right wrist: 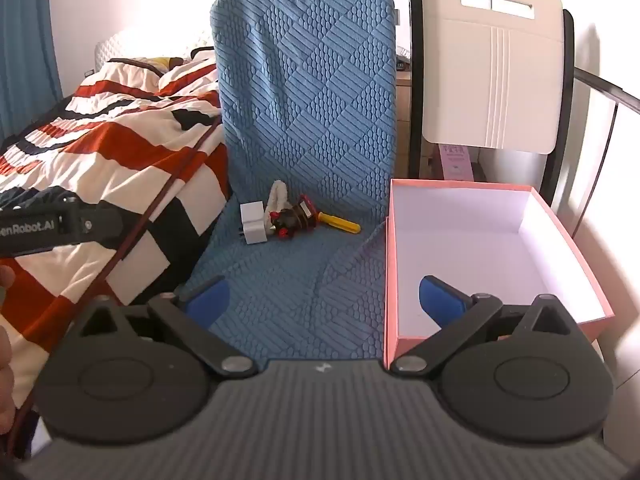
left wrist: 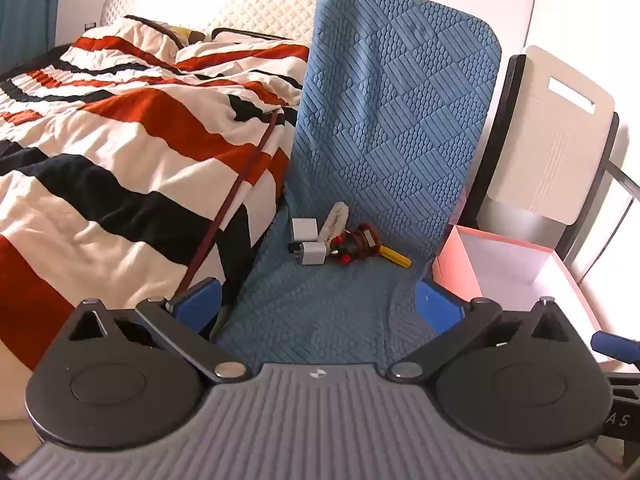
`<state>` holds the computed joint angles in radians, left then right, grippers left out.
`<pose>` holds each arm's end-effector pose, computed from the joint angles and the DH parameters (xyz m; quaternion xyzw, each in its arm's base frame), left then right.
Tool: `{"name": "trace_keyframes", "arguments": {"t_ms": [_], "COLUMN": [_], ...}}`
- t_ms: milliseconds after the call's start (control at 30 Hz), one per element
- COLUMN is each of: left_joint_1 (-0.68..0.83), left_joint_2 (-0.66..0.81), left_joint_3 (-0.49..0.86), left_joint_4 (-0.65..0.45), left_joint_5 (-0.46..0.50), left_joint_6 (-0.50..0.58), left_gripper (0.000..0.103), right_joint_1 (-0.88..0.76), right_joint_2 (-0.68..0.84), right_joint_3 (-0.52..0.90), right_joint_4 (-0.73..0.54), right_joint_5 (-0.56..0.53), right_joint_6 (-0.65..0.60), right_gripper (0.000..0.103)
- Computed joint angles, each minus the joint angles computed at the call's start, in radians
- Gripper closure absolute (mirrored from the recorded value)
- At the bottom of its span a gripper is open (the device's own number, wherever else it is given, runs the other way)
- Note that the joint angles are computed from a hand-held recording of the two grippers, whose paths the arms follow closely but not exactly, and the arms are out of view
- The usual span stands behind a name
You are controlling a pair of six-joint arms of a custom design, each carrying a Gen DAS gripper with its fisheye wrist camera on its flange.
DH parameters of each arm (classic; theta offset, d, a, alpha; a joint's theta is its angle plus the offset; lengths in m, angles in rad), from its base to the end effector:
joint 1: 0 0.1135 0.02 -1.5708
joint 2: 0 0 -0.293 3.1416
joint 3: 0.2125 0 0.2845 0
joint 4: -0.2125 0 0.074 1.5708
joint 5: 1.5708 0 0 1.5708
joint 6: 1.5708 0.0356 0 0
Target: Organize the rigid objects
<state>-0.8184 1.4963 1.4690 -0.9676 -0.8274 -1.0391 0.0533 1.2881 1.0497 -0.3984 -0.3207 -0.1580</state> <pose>0.2455 -0.2239 0.3758 -0.2101 0.8600 0.0226 0.4644 0.3083 0.0277 0.3234 -0.1644 0.8690 0.1191 0.4513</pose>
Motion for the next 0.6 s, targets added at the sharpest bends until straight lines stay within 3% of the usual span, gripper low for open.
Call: {"name": "trace_keyframes", "arguments": {"t_ms": [600], "left_joint_1": [0.023], "left_joint_2": [0.025], "left_joint_3": [-0.03], "left_joint_4": [0.061], "left_joint_5": [-0.013], "left_joint_6": [0.061], "left_gripper": [0.0], "right_joint_1": [0.0], "right_joint_2": [0.038], "right_joint_3": [-0.045], "right_joint_4": [0.076], "right_joint_5": [-0.002], "right_joint_6": [-0.003], "right_gripper": [0.0]}}
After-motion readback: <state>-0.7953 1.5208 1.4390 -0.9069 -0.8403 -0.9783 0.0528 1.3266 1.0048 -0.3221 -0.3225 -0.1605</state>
